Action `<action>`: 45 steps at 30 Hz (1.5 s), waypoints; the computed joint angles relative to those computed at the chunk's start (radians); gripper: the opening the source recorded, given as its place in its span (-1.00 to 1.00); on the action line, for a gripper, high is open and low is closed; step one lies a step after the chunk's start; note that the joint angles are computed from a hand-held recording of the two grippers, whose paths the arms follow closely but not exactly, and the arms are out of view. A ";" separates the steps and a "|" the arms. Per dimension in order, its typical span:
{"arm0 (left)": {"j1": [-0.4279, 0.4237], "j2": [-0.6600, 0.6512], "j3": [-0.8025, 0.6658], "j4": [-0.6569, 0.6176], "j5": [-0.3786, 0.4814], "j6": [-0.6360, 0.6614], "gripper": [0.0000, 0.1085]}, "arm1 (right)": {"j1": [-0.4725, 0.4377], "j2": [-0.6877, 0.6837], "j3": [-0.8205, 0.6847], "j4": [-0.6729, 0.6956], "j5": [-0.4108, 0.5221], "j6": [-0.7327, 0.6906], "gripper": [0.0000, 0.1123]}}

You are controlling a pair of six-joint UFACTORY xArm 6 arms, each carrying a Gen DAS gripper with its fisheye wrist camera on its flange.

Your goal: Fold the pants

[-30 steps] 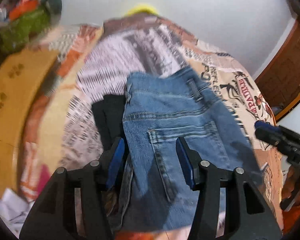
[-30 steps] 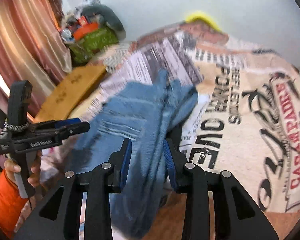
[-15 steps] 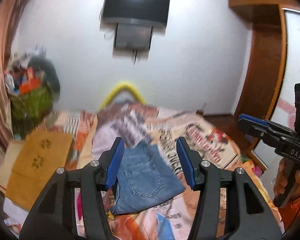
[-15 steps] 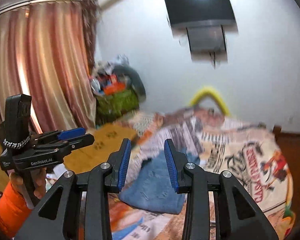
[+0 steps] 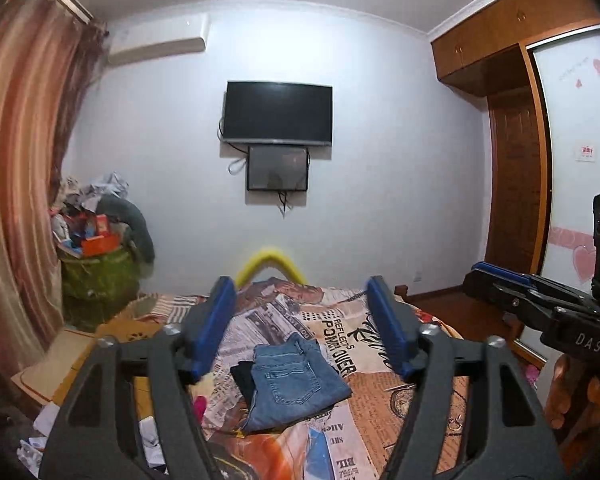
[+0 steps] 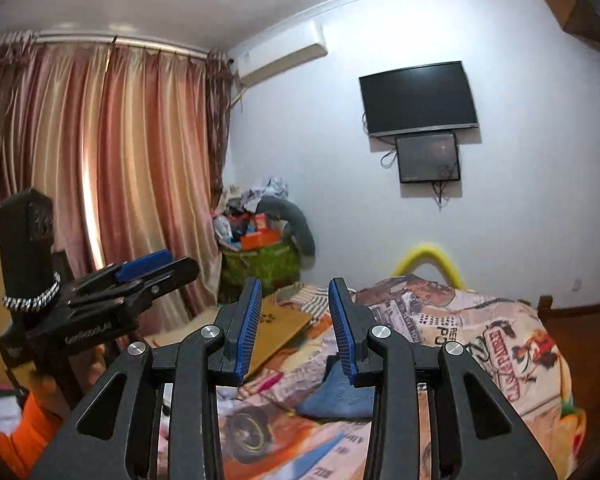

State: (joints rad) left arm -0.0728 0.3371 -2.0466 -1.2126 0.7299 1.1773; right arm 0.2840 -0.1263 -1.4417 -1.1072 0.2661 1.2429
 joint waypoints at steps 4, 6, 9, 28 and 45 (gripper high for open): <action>0.023 -0.084 0.116 -0.077 0.002 0.069 0.76 | 0.055 -0.033 0.019 -0.152 0.113 0.127 0.11; 0.029 -0.092 0.128 -0.080 0.011 0.072 0.79 | 0.084 -0.039 0.017 -0.166 0.172 0.126 0.29; 0.042 -0.118 0.163 -0.094 0.023 0.082 0.86 | 0.114 -0.046 0.009 -0.218 0.241 0.155 0.59; 0.045 -0.165 0.259 -0.098 0.030 0.114 0.89 | 0.168 -0.106 0.094 -0.240 0.358 0.208 0.83; 0.043 -0.142 0.237 -0.069 0.056 0.087 0.89 | 0.193 -0.140 0.127 -0.224 0.415 0.197 0.83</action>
